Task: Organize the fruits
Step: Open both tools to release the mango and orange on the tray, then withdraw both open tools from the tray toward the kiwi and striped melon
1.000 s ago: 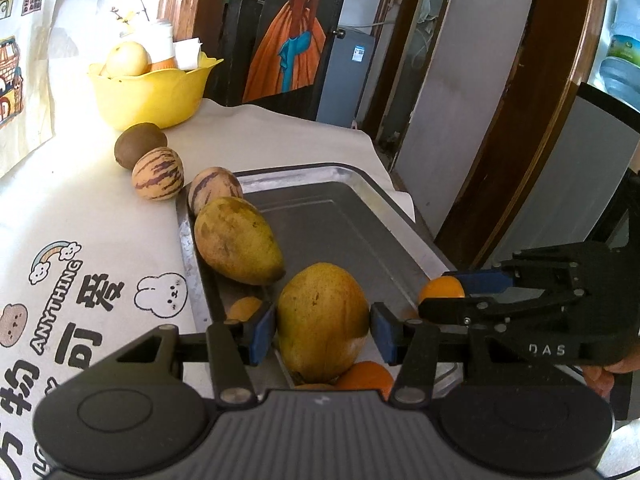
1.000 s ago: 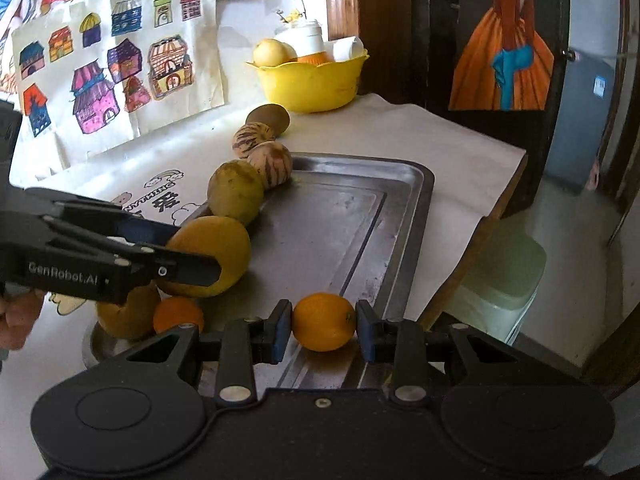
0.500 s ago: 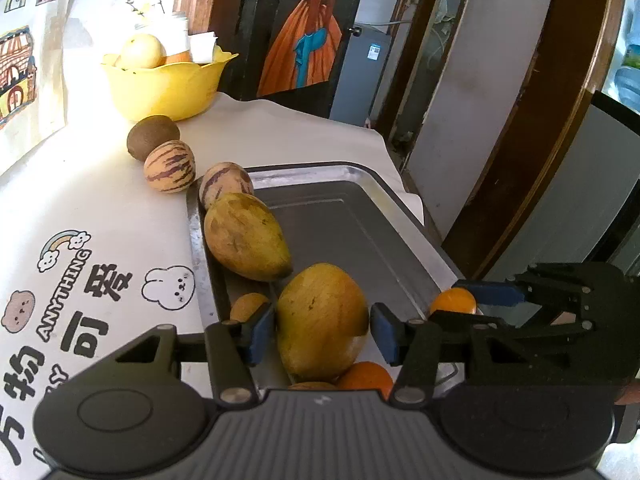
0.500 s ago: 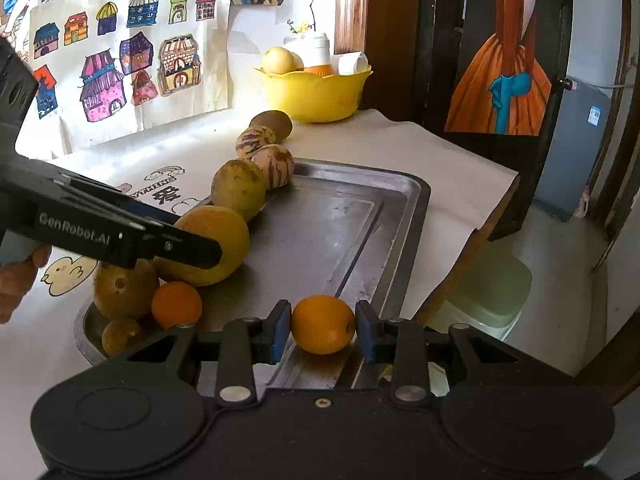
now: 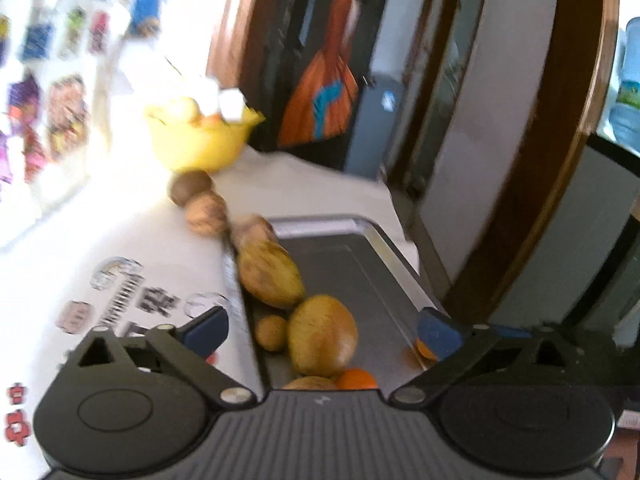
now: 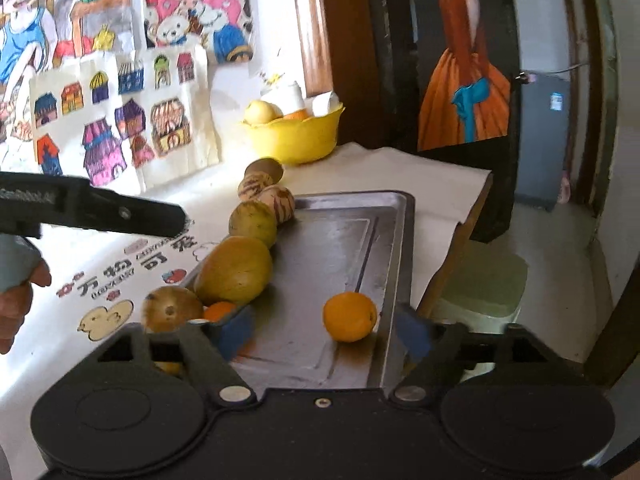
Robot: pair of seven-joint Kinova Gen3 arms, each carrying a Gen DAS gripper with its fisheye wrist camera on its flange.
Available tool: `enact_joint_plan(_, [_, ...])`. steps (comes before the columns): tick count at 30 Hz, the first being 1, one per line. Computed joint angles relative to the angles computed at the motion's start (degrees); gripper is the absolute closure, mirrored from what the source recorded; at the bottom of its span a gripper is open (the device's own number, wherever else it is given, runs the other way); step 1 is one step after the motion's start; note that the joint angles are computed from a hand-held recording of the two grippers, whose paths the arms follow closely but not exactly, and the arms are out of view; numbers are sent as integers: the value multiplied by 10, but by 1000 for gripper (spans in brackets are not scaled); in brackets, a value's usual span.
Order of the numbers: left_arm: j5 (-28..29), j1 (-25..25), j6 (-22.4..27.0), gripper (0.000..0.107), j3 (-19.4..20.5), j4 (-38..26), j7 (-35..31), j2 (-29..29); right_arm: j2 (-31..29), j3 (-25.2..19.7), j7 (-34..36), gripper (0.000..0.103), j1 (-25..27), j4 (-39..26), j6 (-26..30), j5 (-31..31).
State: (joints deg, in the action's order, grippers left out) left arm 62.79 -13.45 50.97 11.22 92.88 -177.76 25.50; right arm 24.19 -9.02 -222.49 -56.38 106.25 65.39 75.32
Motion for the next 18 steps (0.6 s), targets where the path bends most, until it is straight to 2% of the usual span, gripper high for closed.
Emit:
enact_joint_plan(2, [36,-17,-8,5,2,27,-29,-13,8,1,-38,6,-18,0,21,11])
enact_joint_plan(4, [68,-30,-5,5,-5,50,-48,-22,13,-2,-56,4,-30,-5,38,15])
enact_joint_plan(10, [122,-53,13,5,-42,95,-92,-35,36,-3,-45,1,-67,-50,95,-8])
enact_joint_plan(14, [132,-61,14,5,-68,122,-110,-48,52,0,-35,1,-88,-88,117,-42])
enact_joint_plan(18, [95,-69,15,5,-93,132,-60,-52,56,1,12,1,-90,-120,96,-82])
